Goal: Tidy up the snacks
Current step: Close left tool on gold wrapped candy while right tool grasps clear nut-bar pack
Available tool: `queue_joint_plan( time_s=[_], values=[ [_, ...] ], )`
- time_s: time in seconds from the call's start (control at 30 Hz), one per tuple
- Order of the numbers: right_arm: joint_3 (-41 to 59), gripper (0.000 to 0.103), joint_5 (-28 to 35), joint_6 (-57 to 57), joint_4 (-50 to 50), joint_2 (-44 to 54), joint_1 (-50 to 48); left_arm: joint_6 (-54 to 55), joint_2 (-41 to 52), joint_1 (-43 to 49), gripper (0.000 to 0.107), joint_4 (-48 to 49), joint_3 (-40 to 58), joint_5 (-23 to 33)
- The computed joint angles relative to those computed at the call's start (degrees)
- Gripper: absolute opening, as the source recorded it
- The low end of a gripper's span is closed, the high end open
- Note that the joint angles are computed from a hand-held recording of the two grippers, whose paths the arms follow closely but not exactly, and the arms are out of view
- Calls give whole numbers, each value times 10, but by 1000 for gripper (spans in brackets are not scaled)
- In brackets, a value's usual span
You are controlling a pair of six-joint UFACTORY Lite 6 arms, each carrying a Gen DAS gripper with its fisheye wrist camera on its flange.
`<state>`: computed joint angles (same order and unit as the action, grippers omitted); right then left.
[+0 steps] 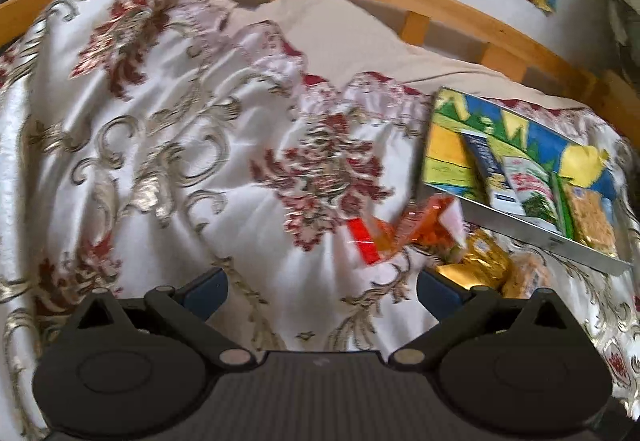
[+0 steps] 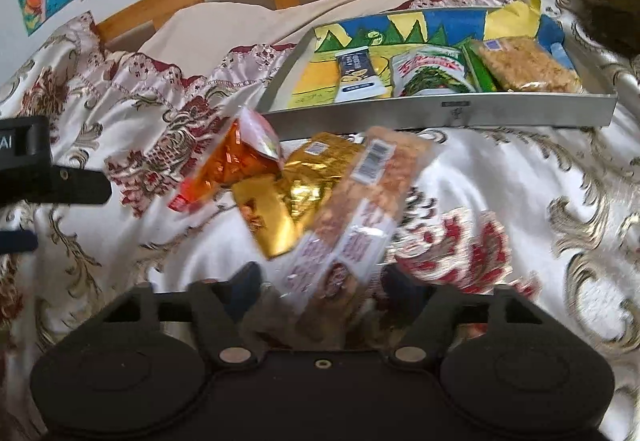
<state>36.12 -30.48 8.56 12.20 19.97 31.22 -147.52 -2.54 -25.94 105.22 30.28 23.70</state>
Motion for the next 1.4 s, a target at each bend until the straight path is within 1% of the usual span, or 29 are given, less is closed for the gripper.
queue_joint_plan(
  time_s=[0.03,0.07,0.1,0.2,0.27,0.37,0.43,0.5,0.57,0.63,0.7,0.77,0.9,1.1,1.17,1.2,1.23,1.27,1.3,1.33,1.4],
  values=[
    [-8,50,1,4,-23,-5,-13,-9,5,-8,102,10,2,5],
    [-14,43,6,14,-52,-12,-31,-26,11,-15,102,31,3,8],
    [-20,41,15,28,-89,-22,-52,-34,14,-21,102,44,5,11],
    [-28,39,58,72,-218,-58,-109,-86,28,-42,102,119,5,23],
    [-44,39,89,83,-292,-99,-140,-140,40,-60,102,191,-1,45],
    [-81,39,121,90,-385,-171,-183,-165,78,-85,102,234,13,71],
    [-109,39,124,67,-401,-210,-208,-167,111,-95,102,258,29,90],
    [-130,39,102,61,-403,-220,-230,-166,152,-100,102,281,55,104],
    [-130,39,83,106,-438,-204,-249,-164,192,-95,102,303,84,103],
    [-114,39,78,159,-484,-181,-260,-186,224,-85,101,343,104,101],
    [-107,39,74,149,-476,-168,-259,-210,250,-73,100,375,120,99],
    [-104,39,62,120,-444,-154,-257,-222,269,-62,97,390,139,90],
    [-89,39,41,117,-432,-120,-260,-303,298,-30,97,462,168,72],
    [-78,40,25,91,-406,-95,-251,-313,319,-25,97,497,196,71],
    [-79,40,22,68,-384,-91,-243,-300,329,-28,97,497,211,63],
    [-80,40,18,57,-376,-91,-241,-269,335,-32,96,476,222,57],
    [-82,40,16,51,-373,-91,-241,-214,345,-39,93,436,237,50],
    [-81,40,14,52,-376,-90,-242,-164,353,-43,86,396,252,40],
    [-80,40,12,62,-387,-89,-246,-135,364,-42,81,380,265,28],
    [-79,40,9,70,-397,-87,-250,-131,366,-40,80,379,269,24],
    [-77,41,0,76,-406,-82,-255,-167,364,-34,77,419,262,26]
  ],
)
